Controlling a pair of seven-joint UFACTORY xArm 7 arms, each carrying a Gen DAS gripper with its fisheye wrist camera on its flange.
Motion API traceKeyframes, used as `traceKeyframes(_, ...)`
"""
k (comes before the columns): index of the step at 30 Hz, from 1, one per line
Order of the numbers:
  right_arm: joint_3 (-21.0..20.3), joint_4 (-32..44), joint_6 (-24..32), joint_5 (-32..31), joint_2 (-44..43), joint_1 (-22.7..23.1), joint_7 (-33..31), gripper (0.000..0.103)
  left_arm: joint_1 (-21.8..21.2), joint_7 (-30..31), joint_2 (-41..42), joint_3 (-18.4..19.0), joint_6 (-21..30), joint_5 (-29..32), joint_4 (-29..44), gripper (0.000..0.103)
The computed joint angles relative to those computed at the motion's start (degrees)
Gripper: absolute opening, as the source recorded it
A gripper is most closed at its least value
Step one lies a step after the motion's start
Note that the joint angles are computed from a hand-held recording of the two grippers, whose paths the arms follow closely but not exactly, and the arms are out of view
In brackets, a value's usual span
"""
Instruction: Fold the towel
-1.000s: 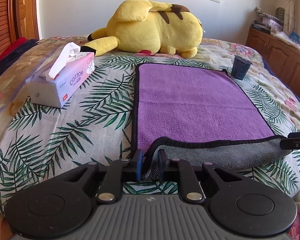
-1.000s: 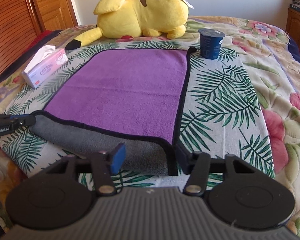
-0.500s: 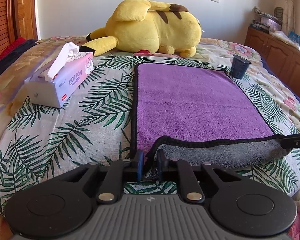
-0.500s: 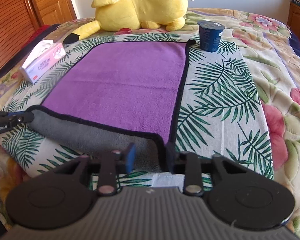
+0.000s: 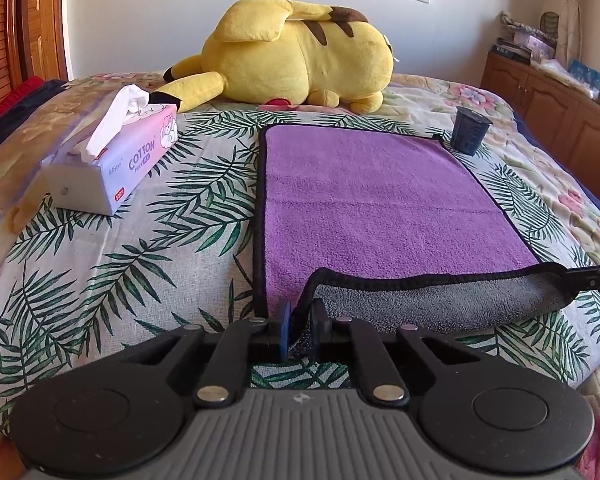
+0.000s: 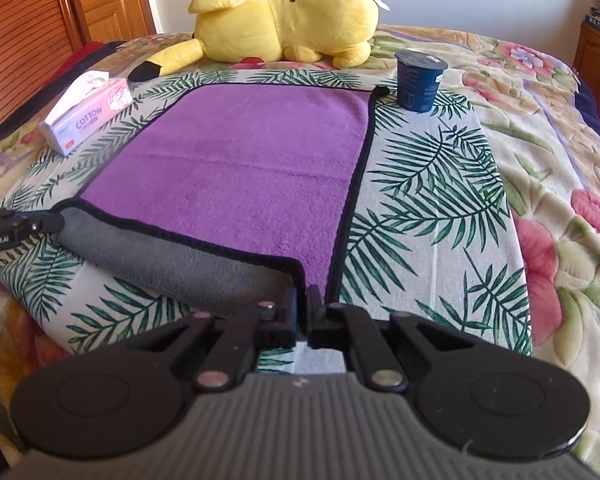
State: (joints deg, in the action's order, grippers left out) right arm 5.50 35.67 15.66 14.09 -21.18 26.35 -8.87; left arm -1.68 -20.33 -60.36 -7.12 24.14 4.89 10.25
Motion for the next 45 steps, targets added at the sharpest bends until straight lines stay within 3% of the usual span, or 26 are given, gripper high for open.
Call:
traceKeyframes(19, -1.53, -1.59, -7.04, -0.77, -0.76, 2.28, -1.84, 0.003, -2.12, 1.72, -2.94, 0.24, -4.06, -0.57, 0.23, 0.000)
traceKeyframes(45, -6.38, 6.75, -13.94, 1.83, 6.07, 6.09, -7.37, 0.003, -1.60, 9.75, 10.43, 4.09, -16.52, -2.93, 7.63, 0.000)
